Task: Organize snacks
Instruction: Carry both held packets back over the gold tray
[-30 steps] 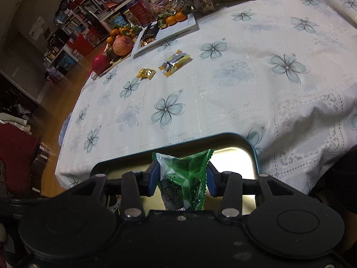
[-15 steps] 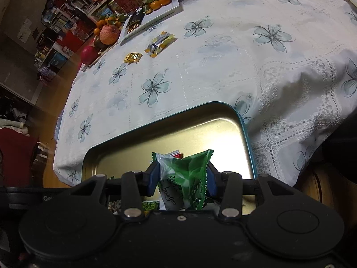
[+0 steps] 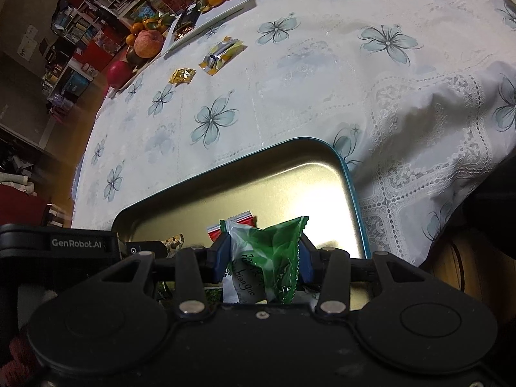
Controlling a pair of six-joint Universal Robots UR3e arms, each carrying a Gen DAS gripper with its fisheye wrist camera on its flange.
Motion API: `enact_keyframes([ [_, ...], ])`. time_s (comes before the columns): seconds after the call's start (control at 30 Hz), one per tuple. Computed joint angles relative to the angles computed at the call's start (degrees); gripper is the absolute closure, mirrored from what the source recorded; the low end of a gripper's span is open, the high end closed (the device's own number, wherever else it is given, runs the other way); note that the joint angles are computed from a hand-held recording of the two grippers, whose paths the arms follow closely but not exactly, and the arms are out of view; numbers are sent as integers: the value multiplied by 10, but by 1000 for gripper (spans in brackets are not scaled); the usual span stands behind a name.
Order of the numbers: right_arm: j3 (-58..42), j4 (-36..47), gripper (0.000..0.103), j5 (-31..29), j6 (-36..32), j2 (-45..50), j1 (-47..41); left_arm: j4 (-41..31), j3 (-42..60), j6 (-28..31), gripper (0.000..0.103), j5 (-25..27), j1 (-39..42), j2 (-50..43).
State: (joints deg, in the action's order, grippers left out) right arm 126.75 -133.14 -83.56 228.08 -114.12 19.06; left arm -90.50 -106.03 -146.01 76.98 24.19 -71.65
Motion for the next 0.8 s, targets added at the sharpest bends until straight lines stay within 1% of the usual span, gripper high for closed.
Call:
enact_keyframes([
  [0.6,-9,-10,57,0,-2,23,12,20,-5,1,58,20,-4,5],
  [0.8,-10,-30,56,-1,-3,31,19,29,-7,1,56,25,-5,11],
])
